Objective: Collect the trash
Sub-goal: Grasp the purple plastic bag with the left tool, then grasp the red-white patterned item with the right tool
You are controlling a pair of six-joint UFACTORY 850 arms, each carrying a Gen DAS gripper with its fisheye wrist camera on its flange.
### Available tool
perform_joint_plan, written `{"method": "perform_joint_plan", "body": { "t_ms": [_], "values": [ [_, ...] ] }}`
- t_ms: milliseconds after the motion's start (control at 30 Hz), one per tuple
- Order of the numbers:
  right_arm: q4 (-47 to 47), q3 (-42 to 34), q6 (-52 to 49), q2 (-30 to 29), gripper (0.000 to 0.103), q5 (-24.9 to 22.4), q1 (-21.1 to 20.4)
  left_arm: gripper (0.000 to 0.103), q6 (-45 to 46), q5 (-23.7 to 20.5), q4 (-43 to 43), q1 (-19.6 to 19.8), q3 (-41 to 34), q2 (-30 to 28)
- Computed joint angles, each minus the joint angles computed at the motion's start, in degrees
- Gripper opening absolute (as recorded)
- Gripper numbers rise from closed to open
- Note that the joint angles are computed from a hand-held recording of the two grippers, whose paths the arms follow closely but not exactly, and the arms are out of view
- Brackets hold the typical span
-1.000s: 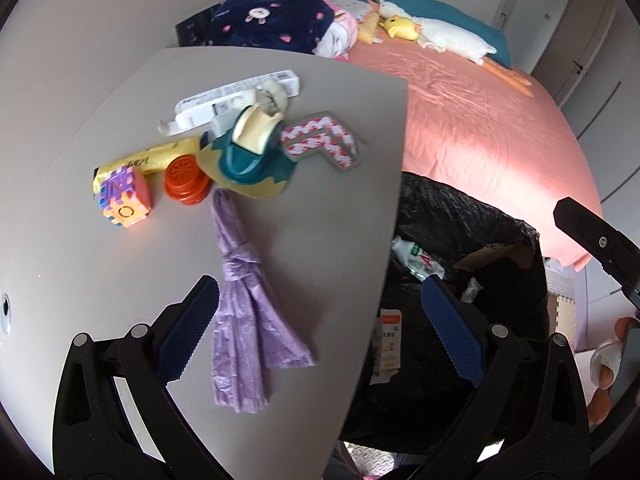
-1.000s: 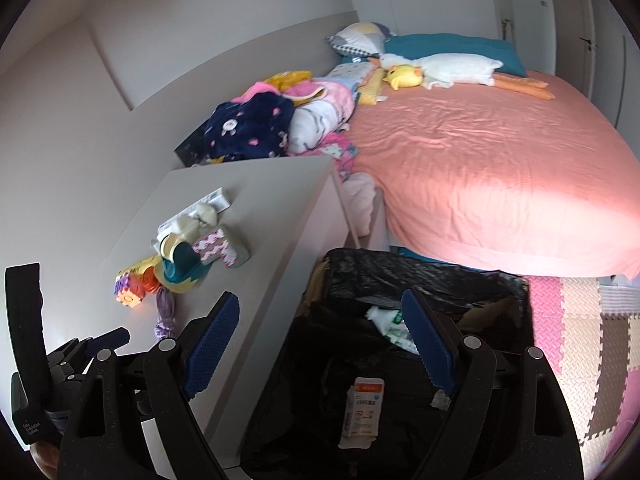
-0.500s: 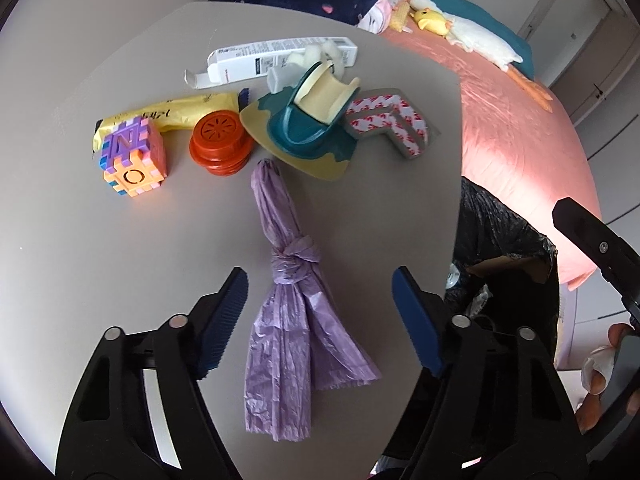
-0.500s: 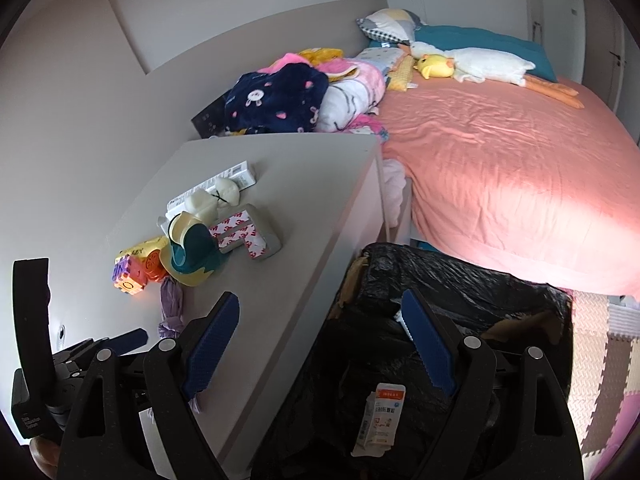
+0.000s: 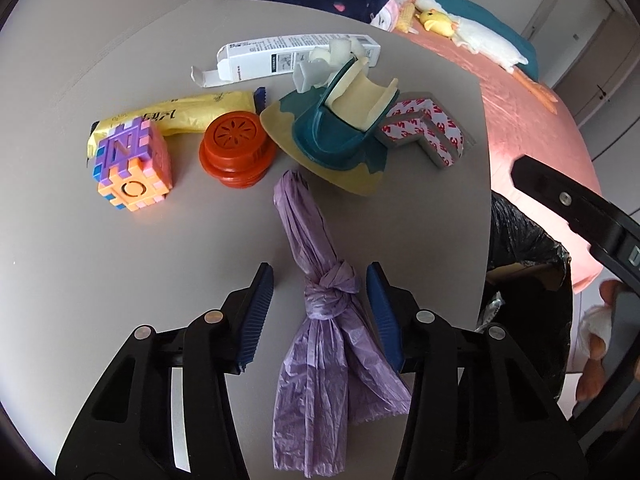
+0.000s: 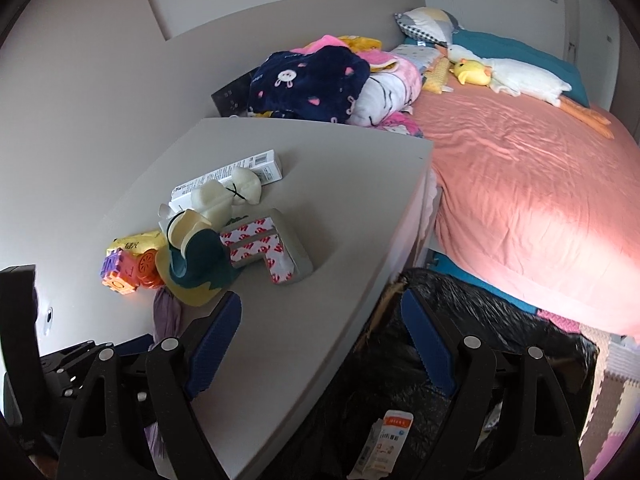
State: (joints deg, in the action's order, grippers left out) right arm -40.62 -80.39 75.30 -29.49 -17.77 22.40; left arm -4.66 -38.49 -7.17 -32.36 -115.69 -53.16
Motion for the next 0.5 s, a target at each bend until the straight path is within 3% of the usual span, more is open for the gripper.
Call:
{"method": "perform_joint_plan", "body": {
  "t_ms": [100,200,300,400,500],
  "values": [
    [3.25,-2.44,-4.7,-2.01,0.081,0.04,-0.39,0.048,0.29,-0.08,-0.32,0.35,-0.82,-0.53],
    [10.1,-5.6,-13.38,-4.52,0.064,-0.49,-0.91,0.037,0.43,-0.32,-1.1,0.82,-1.3,-0.79],
    [11.97,-7.74,-16.3,-6.4,0.063,-0.75,-1.13,0.029,0.89,0.21,-2.08,1.21,-0.86,-0.6],
    [11.63,-9.4,-16.81,-7.8,0.06,-0.74,-1.28,0.029,1.15,0.41,-1.92,1.2,-0.36,-0.29],
    [12.97,-11.62,-19.08,-9.58,0.041,-1.53,-1.53,0.029,2.03,-0.77,-3.15,1.47,-1.35,-0.77]
  ]
}}
